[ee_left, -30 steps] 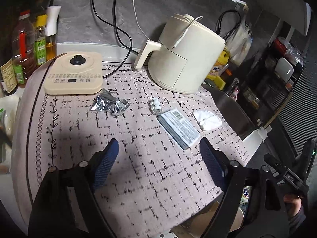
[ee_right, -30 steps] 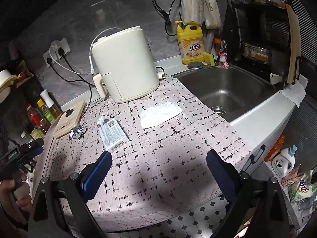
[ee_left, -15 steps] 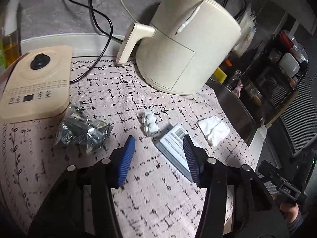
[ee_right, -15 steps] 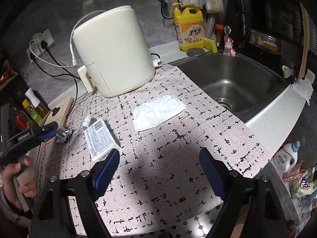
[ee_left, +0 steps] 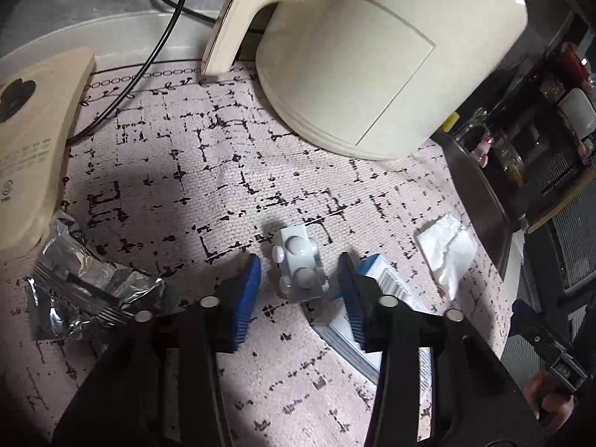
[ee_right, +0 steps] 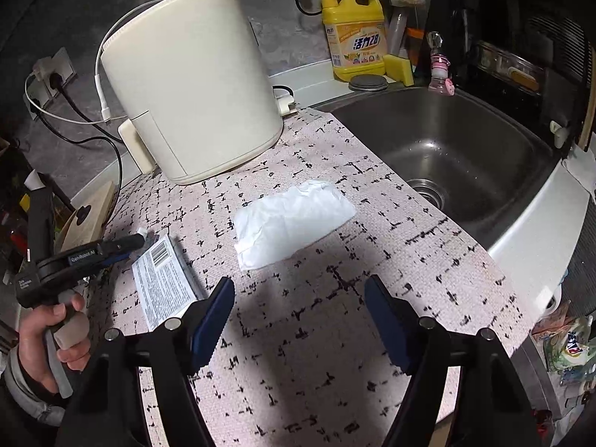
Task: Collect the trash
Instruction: 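Grasp the white plastic piece with the left tool while the right tool grasps the white tissue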
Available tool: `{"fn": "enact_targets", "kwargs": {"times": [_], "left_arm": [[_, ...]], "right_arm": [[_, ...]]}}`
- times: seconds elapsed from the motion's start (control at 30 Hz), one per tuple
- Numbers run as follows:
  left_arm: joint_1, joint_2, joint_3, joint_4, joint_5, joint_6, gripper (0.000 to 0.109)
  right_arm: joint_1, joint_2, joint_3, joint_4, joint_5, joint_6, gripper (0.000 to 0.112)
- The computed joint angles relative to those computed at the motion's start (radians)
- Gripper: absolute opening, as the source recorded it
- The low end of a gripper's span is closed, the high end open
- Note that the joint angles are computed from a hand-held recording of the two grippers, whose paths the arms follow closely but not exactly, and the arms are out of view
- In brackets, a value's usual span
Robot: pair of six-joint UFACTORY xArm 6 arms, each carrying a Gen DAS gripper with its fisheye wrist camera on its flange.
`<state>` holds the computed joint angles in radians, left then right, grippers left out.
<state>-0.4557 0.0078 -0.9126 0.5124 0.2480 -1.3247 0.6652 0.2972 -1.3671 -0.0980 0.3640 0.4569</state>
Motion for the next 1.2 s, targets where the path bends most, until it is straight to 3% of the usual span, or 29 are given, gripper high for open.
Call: {"fn": "enact_targets", "kwargs": {"times": [0.03,0.4,0.63,0.73,0.83,0.9,1.0,1.2], "left_arm": [[0.002,0.000,-0.002,0.015,0.006,-0.015,0.024],[0.007,-0.194,0.140,0.175,0.003,-0.214,0.024],[0.008,-0.326,0.218,0.280,0.037,-0.351,0.024],[0.000,-0.379,0.242,0.343,0.076,-0.424,0.024],[-0.009,-0.404,0.265,0.369,0.091,-0.480,0.024],[-0.023,-0.411,0.273,0.380,0.102,-0.511,0.024],[-0.040,-0.416,0.276,0.441,0.113,-0.588,0.024],[-0.100,-0.403,0.246,0.471,0.169,-0.639,0.024]], "right_arm": [[0.001,0.012,-0.016,0.004,0.005,-0.005,0.072],[0.020,0.205,-0.265,0.087,0.102,-0.114,0.075],[0.030,0.340,-0.453,0.026,0.209,-0.089,0.073],[0.030,0.385,-0.519,-0.020,0.265,-0.058,0.065],[0.037,0.400,-0.546,-0.114,0.290,-0.024,0.049],[0.033,0.397,-0.548,-0.114,0.299,-0.026,0.022],[0.020,0.378,-0.531,-0.019,0.310,-0.095,0.007],[0.020,0.225,-0.325,0.021,0.195,-0.148,0.006]]}}
